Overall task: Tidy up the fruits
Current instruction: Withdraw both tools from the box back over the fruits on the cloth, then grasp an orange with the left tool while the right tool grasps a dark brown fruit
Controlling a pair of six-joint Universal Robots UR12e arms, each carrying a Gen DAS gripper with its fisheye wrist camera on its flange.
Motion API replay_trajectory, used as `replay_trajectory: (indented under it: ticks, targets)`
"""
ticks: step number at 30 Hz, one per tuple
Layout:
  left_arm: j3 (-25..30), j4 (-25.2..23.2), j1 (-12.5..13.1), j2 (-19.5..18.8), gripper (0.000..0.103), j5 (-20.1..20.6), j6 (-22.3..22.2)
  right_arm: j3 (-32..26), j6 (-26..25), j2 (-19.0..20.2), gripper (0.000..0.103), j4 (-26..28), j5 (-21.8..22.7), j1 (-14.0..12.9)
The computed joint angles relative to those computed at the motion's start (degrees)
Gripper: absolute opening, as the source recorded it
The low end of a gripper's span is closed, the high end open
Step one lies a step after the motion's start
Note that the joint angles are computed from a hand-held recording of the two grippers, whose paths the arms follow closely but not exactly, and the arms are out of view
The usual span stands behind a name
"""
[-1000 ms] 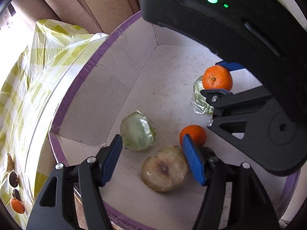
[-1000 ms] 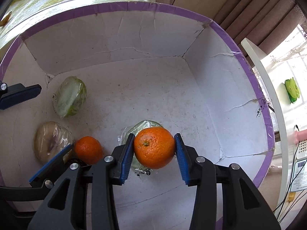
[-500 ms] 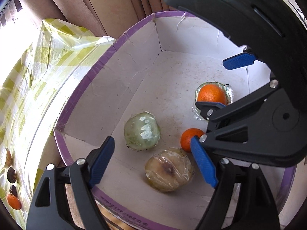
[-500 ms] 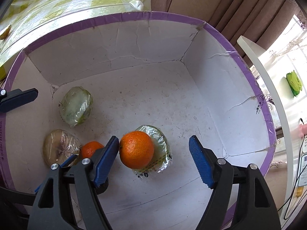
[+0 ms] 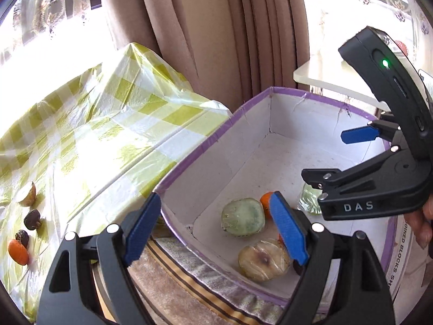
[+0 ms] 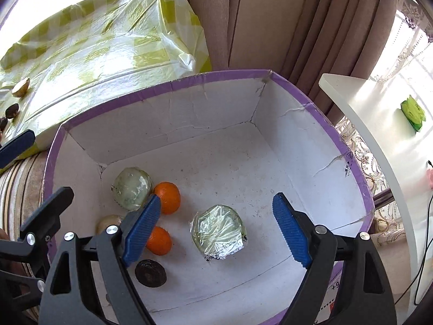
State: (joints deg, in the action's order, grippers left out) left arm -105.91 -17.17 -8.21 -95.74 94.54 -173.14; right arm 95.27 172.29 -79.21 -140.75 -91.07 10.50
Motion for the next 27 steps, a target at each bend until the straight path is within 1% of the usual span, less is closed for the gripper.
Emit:
replay_trajectory:
  ticks: [4,9,12,16,18,20,21,24,25,27]
  targets:
    - [-1.2,3.8,2.1,1.8,0.083,1.6,-5.9,0.4,1.6,-0.7,0.080,-2.7,4.6,-0.5]
    - [-2.7,8.2,5.3,3.4,0.083,7.9,-11.4,0.1,2.3,-0.9,0.080,-5.2,8.0,0.0]
    - [-3.9,8.6,8.1,4.9,0.083,10.4,-14.9,0.0,2.5,-1.0,0.080,-6.8,10.9,0.4]
    - [-5.7,7.4,12.4,7.2,0.082,11.7,-19.4,-0.7,2.7,-0.5,0.080,-7.0,14.3,1.3]
    - [-6.7,6.4,14.9,8.3,0.082,10.8,-22.1,-1.3,2.2,-0.1,0.080,-6.9,15.7,2.0]
    - [-7.7,5.6,17.0,9.4,0.079,9.4,-23.9,-2.0,1.5,0.4,0.080,-6.9,16.1,2.9]
    - [-8.0,5.0,18.1,9.8,0.075,8.3,-24.8,-2.4,1.3,0.7,0.080,-6.8,16.5,3.5]
    - [-9.3,3.9,21.7,11.1,0.064,3.1,-27.1,-3.6,1.2,1.6,0.080,-6.2,18.9,4.5]
    - [-9.6,3.5,22.5,11.3,0.064,1.7,-27.3,-4.0,1.3,2.0,0.080,-6.2,19.4,4.9]
    - [-10.3,3.3,24.2,11.6,0.064,-2.3,-28.3,-4.9,1.4,2.8,0.081,-5.9,20.4,5.7]
